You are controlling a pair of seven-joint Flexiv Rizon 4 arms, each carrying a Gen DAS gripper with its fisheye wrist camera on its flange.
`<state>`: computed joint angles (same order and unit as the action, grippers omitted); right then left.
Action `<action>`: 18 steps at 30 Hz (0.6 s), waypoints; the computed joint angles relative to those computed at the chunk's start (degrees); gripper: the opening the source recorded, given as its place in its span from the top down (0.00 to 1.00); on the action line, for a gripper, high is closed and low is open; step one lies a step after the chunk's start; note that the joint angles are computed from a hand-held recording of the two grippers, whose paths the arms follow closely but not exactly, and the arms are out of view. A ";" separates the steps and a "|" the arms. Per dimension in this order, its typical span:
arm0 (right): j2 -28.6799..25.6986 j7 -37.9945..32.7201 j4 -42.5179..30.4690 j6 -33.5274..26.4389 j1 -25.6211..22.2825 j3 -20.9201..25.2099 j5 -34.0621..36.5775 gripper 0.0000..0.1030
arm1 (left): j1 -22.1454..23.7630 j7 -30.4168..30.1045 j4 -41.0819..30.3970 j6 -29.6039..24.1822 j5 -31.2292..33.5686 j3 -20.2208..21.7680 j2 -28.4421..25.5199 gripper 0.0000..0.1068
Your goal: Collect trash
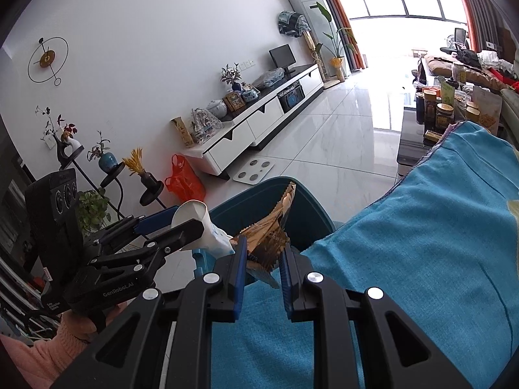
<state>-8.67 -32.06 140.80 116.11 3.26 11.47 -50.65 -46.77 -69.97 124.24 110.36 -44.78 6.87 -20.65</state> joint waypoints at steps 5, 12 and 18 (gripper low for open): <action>-2.01 1.94 -2.16 -1.81 -0.68 0.71 -2.61 0.83 | -0.54 -0.45 -1.30 -1.49 -0.07 1.36 -1.51 0.47; -4.34 3.21 -4.44 -3.92 -2.50 3.05 -4.42 0.83 | -1.58 -3.56 -2.49 -3.49 2.63 4.09 -2.88 0.47; -5.85 4.08 -6.35 -5.64 -4.64 5.43 -6.09 0.83 | -2.38 -7.36 -3.68 -5.27 6.20 6.49 -4.40 0.47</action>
<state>-14.53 -27.99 134.45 110.47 -1.38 16.90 -56.75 -49.16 -77.33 120.56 105.09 -38.58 13.36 -25.05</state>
